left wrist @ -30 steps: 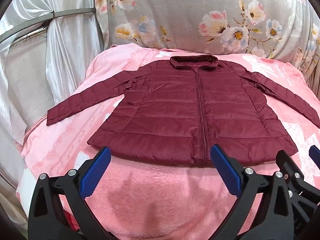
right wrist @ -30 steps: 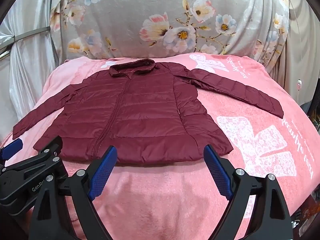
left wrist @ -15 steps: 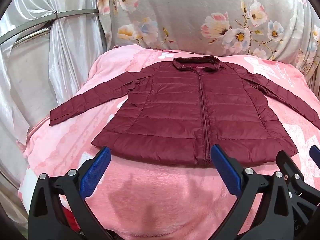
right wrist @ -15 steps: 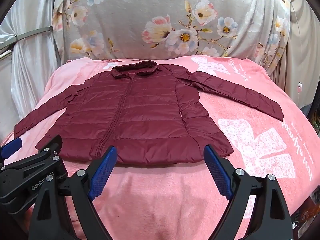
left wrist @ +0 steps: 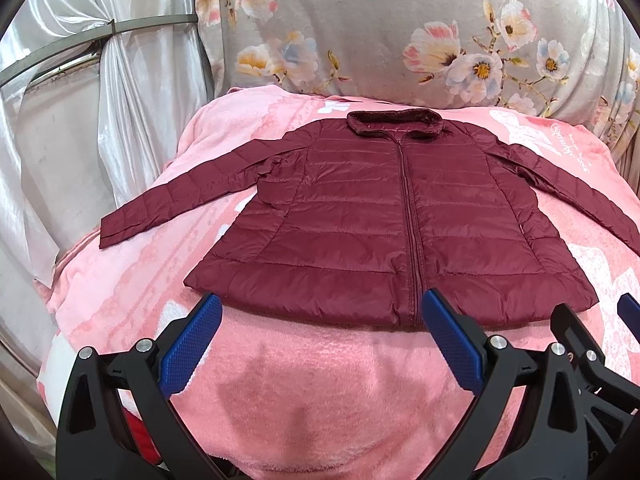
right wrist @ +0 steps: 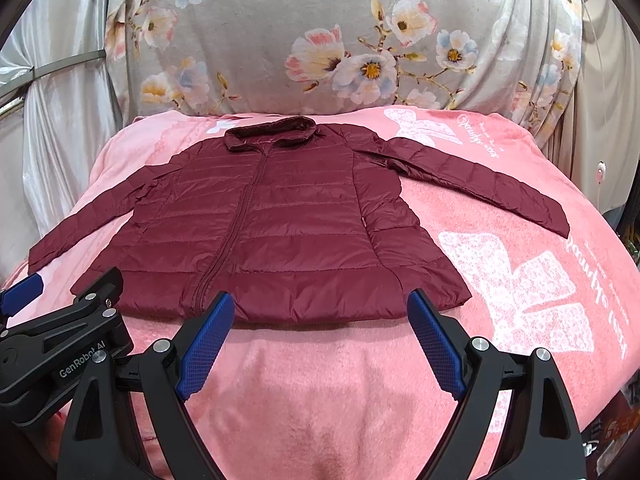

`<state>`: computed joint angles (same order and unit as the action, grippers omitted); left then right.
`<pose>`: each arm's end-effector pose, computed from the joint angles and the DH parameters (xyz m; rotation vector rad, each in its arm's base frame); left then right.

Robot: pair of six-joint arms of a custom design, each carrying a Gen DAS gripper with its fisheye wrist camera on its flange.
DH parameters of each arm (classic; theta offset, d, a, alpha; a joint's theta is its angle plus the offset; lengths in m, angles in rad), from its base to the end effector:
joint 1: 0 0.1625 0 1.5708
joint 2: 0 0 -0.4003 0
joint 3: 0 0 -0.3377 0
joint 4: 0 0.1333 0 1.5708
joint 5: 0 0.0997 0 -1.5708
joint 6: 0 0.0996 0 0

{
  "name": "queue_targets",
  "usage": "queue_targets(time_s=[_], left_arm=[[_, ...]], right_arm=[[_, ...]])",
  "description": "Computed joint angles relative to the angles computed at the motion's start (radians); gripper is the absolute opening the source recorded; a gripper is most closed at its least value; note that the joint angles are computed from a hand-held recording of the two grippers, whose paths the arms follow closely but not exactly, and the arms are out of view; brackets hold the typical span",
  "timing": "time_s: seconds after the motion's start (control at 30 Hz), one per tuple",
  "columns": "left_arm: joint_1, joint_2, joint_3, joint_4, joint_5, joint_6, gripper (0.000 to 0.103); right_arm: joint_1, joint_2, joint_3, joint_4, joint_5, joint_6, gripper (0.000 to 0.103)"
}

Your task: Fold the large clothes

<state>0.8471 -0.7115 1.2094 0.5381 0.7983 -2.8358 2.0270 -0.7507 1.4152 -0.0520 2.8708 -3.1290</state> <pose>-0.2125 -0.5468 0.1504 0.9354 2.1892 -0.8337 0.2639 -0.4531 0.1304 -0.2904 -1.8665 1.1980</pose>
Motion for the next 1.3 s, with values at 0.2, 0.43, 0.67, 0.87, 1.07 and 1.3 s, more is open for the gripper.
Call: queue_targets(time_s=[0.2,0.43,0.67,0.87,1.07,1.3], left_arm=[[0.003,-0.001,0.01,-0.011,0.001,0.004,0.097],[0.003,0.001,0.018,-0.021,0.0,0.004,0.098],[0.004,0.0,0.031,-0.034,-0.002,0.007,0.098],[0.004,0.002,0.027,-0.029,-0.002,0.004,0.098],[0.008,0.003,0.033,-0.038,-0.002,0.005,0.098],[0.011,0.005,0.035,-0.041,-0.003,0.006,0.098]], right_arm=[[-0.006,-0.005,0.011,-0.001,-0.007,0.006,0.086],[-0.007,-0.006,0.014,-0.006,-0.011,0.006,0.086],[-0.008,-0.005,0.012,-0.001,-0.013,0.009,0.086],[-0.007,-0.004,0.009,0.005,-0.013,0.013,0.086],[-0.011,-0.001,0.013,-0.001,-0.018,0.015,0.086],[-0.011,-0.001,0.009,0.002,-0.016,0.013,0.086]])
